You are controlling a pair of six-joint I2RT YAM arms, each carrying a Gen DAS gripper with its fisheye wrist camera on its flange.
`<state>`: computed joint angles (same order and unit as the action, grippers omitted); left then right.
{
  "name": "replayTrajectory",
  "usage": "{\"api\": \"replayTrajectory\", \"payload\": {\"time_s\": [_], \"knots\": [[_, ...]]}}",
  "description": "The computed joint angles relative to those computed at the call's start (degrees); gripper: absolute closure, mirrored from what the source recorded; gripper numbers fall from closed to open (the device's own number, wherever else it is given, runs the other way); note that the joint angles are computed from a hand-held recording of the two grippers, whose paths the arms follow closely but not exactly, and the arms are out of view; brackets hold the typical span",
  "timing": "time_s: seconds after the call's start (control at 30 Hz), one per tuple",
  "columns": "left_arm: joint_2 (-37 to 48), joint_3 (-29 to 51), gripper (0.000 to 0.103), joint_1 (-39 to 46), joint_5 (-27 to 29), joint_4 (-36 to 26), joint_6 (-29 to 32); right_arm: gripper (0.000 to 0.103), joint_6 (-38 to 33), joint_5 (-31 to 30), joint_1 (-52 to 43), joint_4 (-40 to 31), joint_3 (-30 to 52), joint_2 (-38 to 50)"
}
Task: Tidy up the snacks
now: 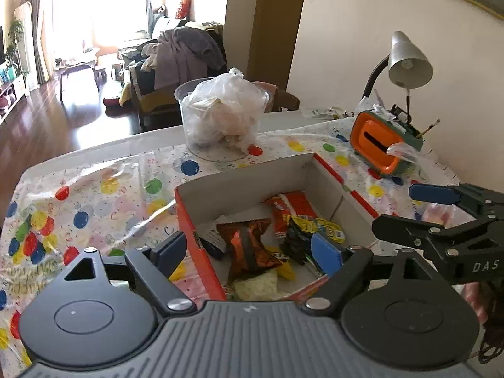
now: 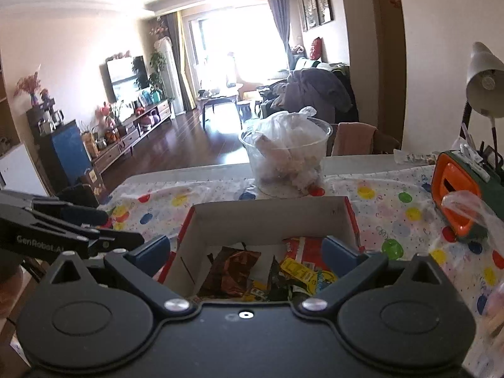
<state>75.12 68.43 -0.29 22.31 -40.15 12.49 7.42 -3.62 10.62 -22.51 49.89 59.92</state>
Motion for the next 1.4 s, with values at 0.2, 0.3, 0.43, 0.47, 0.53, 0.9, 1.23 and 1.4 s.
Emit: {"api": "replayTrajectory", "payload": {"time_s": [0.2, 0.3, 0.43, 0.47, 0.53, 0.9, 1.23, 1.4], "knots": [[-3.0, -2.8, 0.002, 0.2, 0.9, 0.2, 0.5, 0.000, 1.5, 0.9, 0.4, -1.8, -0.8, -2.7], [-3.8, -3.6, 0.002, 0.2, 0.9, 0.2, 0.3, 0.000, 2.2, 1.3, 0.5, -2.6, -1.3, -3.9], [-5.0, -4.5, 0.002, 0.0, 0.3, 0.4, -0.6, 0.000, 2.9, 1.2, 0.4, -3.4, -1.4, -4.5], [-5.3, -4.7, 0.002, -0.1, 0.2, 0.5, -0.9, 0.000, 2.8, 1.1, 0.4, -3.6, -1.5, -4.5], [-5.6, -4.9, 0.002, -0.4, -0.4, 0.3, -1.2, 0.000, 2.6, 1.6, 0.8, -4.3, -1.3, -4.4], [-7.5, -6.5, 0.002, -1.7, -2.2, 0.8, -4.0, 0.000, 1.1, 0.5, 0.8, -4.2, -1.7, -4.2], [-6.8, -6.4, 0.002, -1.9, -3.0, 1.9, -5.8, 0.000, 0.5, 0.8, 0.9, -2.7, -2.0, -4.2], [-6.5, -6.3, 0.002, -2.1, -3.3, 2.5, -6.6, 0.000, 0.9, 0.8, 0.7, -2.3, -1.9, -4.0]]}}
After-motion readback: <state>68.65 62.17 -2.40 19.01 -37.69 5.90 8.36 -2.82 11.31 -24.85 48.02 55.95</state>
